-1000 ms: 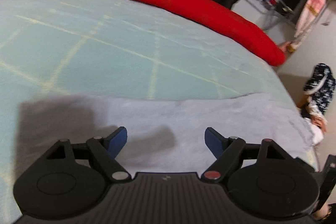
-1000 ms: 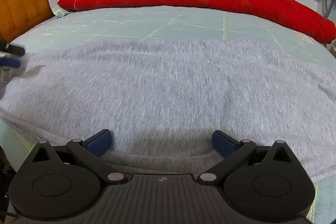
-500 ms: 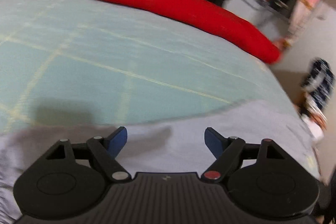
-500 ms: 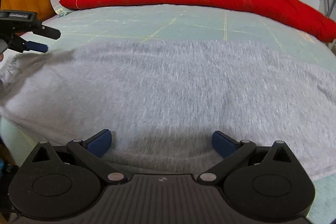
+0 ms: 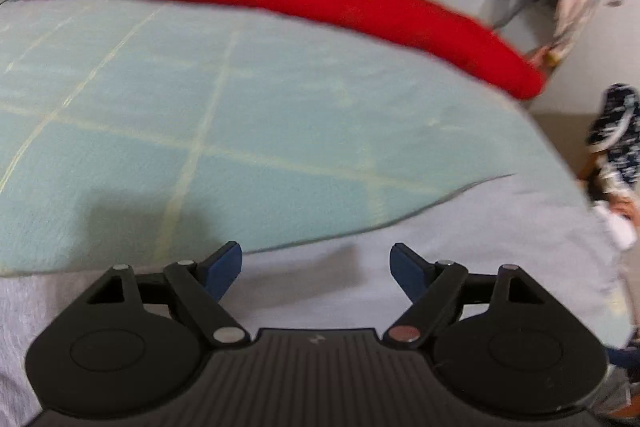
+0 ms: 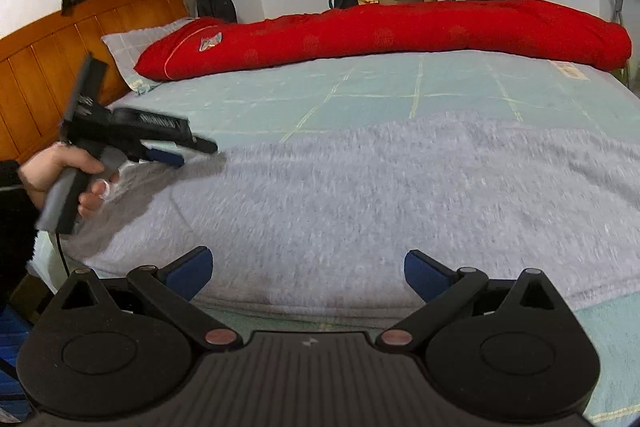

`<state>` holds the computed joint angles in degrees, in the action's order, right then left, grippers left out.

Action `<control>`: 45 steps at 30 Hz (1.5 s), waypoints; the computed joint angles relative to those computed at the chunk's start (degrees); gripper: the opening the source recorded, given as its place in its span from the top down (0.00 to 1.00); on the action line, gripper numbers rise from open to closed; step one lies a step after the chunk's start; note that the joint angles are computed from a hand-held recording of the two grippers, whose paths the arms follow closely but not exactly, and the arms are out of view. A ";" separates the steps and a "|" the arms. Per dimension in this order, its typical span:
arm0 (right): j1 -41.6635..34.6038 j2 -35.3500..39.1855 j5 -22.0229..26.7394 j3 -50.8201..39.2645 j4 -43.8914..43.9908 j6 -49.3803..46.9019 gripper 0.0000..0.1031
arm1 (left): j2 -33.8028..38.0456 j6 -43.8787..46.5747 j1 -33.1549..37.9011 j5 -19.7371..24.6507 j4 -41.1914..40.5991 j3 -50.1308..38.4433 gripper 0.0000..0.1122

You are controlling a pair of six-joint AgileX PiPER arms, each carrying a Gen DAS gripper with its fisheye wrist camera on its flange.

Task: Fold clothes

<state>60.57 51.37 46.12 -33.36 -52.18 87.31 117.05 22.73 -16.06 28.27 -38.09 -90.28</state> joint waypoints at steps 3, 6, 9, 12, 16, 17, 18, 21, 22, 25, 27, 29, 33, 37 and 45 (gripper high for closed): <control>-0.37 -0.17 -1.52 1.30 0.19 0.25 0.00 | 0.59 10.31 0.11 7.61 -11.77 -2.33 0.26; -3.62 0.33 -5.55 1.86 2.78 -2.31 0.00 | 6.60 9.08 -1.58 12.73 -12.17 -9.50 0.26; -5.29 -0.23 -7.76 2.41 5.32 -5.21 0.00 | 13.83 0.11 -2.86 11.95 -5.86 -17.31 0.27; -7.33 -0.80 -9.32 3.41 6.97 -7.16 0.00 | 16.87 -4.96 -3.40 8.56 -2.52 -20.88 0.29; -10.63 -1.95 -11.51 5.24 8.83 -9.75 0.00 | 14.39 -11.90 -5.29 6.64 5.84 -21.61 0.29; -11.51 -2.52 -12.08 5.87 9.22 -10.24 0.00 | 13.33 -9.62 -5.31 7.03 3.31 -20.93 0.28; -12.75 -3.03 -13.05 6.56 9.90 -11.16 0.00 | 12.32 -7.38 -5.48 8.19 0.20 -20.32 0.27; -15.97 -4.20 -15.63 8.35 12.19 -14.10 0.00 | 14.44 -3.18 -6.70 14.09 -5.49 -23.73 0.27; -16.22 -4.59 -15.69 8.70 12.53 -14.49 0.00 | 15.95 -2.79 -7.35 16.10 -6.16 -25.91 0.27; -16.55 -6.23 -14.86 9.34 14.18 -16.62 0.00 | 21.87 -10.80 -10.55 16.60 3.30 -34.13 0.26; -16.67 -7.75 -13.14 9.24 16.10 -19.29 0.00 | 23.72 -17.06 -11.35 15.58 8.17 -36.78 0.29; -16.82 -9.67 -10.54 9.06 17.34 -21.04 0.00 | 25.59 -22.59 -12.01 15.29 12.52 -39.70 0.29; -29.10 -15.97 -10.27 9.47 32.07 -40.64 0.00 | 17.59 -14.62 -12.74 11.82 7.53 -28.57 0.27; -46.70 -19.14 -10.94 9.63 48.41 -63.55 0.00 | 7.19 -0.42 -13.29 8.91 -2.01 -12.21 0.26; -76.68 -7.45 -13.01 5.98 84.52 -109.39 0.00 | -2.39 3.92 -19.08 -3.56 0.45 10.81 0.26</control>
